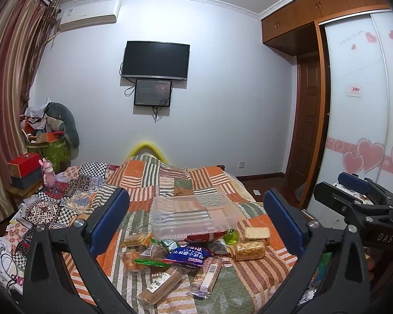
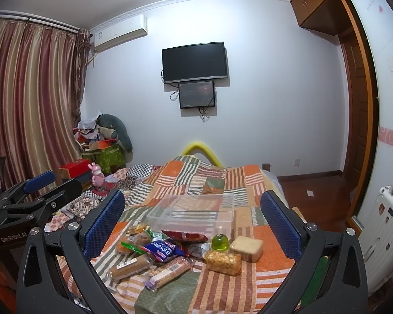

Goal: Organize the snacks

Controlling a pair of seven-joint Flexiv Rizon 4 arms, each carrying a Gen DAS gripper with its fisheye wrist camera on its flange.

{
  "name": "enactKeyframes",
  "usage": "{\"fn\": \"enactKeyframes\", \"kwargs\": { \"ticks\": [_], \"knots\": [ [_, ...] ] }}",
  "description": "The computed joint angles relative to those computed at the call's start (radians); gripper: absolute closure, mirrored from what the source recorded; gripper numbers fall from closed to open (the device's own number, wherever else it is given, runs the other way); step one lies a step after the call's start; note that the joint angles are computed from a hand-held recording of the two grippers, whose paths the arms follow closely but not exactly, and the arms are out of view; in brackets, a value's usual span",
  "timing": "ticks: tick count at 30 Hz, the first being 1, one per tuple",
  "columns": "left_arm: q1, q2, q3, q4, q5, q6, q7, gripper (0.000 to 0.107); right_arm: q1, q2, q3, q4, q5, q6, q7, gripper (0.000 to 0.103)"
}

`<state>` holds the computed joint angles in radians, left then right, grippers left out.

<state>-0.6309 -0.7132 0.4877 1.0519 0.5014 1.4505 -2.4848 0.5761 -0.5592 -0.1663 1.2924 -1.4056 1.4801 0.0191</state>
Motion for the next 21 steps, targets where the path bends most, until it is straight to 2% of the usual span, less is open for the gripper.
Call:
{"fn": "enactKeyframes", "kwargs": {
  "ticks": [15, 21],
  "knots": [
    [0.032, -0.018, -0.037, -0.018, -0.008, -0.04, 0.033, 0.004, 0.005, -0.021, -0.005, 0.008, 0.066, -0.006, -0.052, 0.0],
    [0.092, -0.037, -0.114, -0.028, -0.034, -0.091, 0.121, 0.004, 0.012, -0.044, 0.006, 0.016, 0.184, -0.03, -0.159, 0.0]
  ]
}}
